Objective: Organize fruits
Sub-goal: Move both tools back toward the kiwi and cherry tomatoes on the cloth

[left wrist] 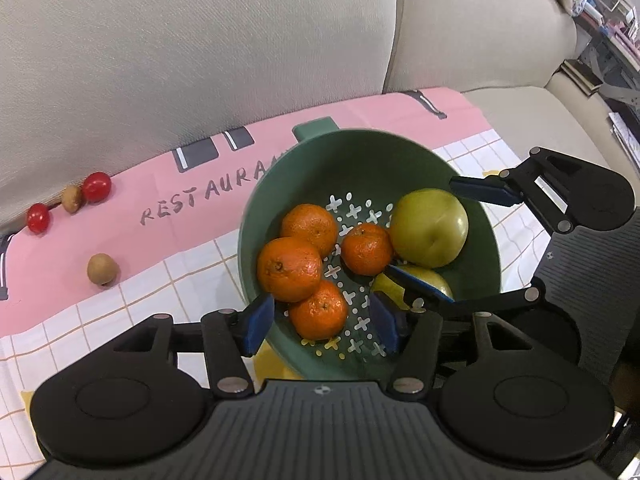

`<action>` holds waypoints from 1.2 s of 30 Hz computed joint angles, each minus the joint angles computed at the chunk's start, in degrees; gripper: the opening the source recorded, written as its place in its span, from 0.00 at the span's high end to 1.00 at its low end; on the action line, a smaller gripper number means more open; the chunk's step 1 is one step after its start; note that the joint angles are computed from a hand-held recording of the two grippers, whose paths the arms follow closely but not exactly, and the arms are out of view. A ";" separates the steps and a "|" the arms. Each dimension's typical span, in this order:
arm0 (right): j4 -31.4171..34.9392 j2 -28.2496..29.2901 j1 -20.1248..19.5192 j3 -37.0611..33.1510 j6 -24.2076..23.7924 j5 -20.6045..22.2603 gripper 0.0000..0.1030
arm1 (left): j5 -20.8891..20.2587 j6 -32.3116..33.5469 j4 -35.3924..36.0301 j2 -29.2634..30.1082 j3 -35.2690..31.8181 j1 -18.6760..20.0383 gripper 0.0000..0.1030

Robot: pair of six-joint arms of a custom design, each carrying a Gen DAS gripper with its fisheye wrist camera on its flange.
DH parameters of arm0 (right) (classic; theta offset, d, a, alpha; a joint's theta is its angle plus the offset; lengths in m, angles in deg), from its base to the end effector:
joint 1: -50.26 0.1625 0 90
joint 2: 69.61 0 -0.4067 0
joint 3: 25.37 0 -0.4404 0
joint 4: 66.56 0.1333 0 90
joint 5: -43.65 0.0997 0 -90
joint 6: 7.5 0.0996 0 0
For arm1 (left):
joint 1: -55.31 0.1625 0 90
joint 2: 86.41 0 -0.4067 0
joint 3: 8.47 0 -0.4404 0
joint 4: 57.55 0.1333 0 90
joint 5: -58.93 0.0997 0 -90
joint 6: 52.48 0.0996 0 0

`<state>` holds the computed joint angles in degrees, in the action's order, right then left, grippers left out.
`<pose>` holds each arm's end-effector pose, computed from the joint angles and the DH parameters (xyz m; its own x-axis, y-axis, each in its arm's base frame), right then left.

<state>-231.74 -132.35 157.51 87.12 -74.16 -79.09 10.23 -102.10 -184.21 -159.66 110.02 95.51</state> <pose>0.2529 -0.5464 0.1551 -0.0996 -0.8029 0.5878 -0.9069 0.3163 0.2783 -0.2647 -0.4843 0.1504 -0.8407 -0.0733 -0.5364 0.1772 0.8990 -0.4005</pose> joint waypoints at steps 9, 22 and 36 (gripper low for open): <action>-1.49 -1.52 1.44 1.17 0.14 0.76 0.28 | 3.01 -2.91 2.49 -4.01 1.88 -3.53 0.33; 4.41 -6.52 3.76 3.71 12.52 3.91 0.18 | 9.74 -12.94 12.97 -11.84 4.84 -9.89 0.32; 9.71 -9.10 8.59 6.69 23.46 8.80 0.14 | 14.33 -30.86 36.43 -21.39 5.91 -16.34 0.32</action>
